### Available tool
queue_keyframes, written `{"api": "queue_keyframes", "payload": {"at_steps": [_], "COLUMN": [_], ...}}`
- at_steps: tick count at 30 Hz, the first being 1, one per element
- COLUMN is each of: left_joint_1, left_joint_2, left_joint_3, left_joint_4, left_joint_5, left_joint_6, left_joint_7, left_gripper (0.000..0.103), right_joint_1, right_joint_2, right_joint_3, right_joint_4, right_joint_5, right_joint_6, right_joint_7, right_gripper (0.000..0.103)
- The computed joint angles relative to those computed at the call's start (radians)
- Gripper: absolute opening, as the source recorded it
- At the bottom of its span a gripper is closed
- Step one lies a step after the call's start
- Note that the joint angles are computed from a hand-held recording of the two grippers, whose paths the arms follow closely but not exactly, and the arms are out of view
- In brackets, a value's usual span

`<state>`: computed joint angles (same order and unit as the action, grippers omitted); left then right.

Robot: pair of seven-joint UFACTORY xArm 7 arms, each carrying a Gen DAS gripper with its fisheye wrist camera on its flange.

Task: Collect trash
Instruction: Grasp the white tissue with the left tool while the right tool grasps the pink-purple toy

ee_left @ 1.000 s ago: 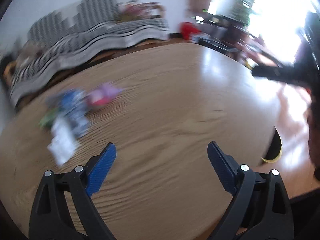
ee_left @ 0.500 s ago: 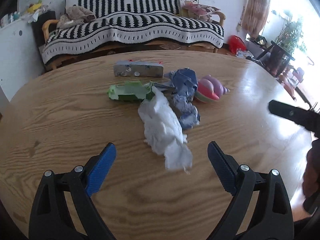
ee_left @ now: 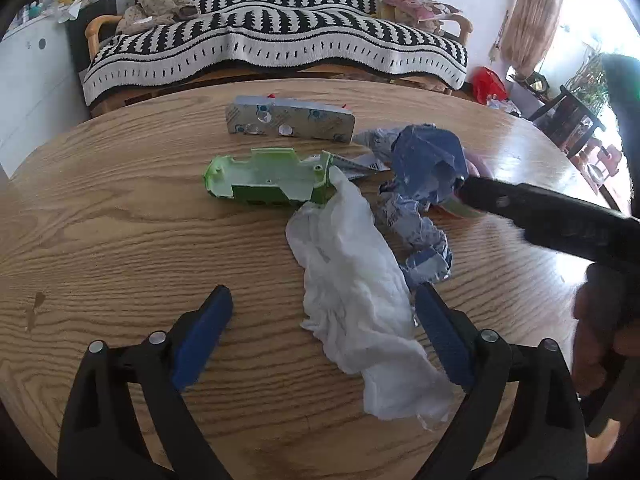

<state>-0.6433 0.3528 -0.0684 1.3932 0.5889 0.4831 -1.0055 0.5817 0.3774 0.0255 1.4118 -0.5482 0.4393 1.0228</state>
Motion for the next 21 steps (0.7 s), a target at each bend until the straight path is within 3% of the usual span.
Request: {"api": "queue_keyframes", "payload": {"at_steps": [1, 4, 6, 9, 14, 21], "left_joint_1": [-0.003, -0.002, 0.005, 0.011, 0.002, -0.004], "left_joint_2": [0.003, 0.004, 0.004, -0.002, -0.039, -0.091], "left_joint_3": [0.003, -0.001, -0.006, -0.014, -0.003, -0.024], "left_joint_4": [0.004, 0.009, 0.011, 0.008, -0.009, -0.014], "left_joint_5": [0.008, 0.014, 0.002, -0.022, 0.0, 0.064], "left_joint_6": [0.003, 0.005, 0.001, 0.008, 0.036, 0.086], "left_joint_7": [-0.002, 0.017, 0.039, 0.066, 0.012, -0.05], "left_gripper": [0.082, 0.062, 0.04, 0.02, 0.016, 0.015], "right_joint_1": [-0.005, -0.009, 0.007, 0.014, 0.038, 0.022], "right_joint_2": [0.015, 0.063, 0.075, 0.068, 0.006, -0.14], "right_joint_3": [0.006, 0.009, -0.006, -0.016, -0.042, -0.013], "right_joint_4": [0.015, 0.067, 0.078, 0.064, -0.01, -0.156], "right_joint_5": [0.01, 0.039, 0.029, 0.034, -0.023, -0.127], "right_joint_6": [0.003, 0.012, 0.015, -0.009, -0.026, -0.044], "right_joint_7": [-0.015, -0.053, -0.055, -0.053, 0.036, 0.145], "right_gripper": [0.091, 0.09, 0.074, 0.06, 0.049, 0.047]}}
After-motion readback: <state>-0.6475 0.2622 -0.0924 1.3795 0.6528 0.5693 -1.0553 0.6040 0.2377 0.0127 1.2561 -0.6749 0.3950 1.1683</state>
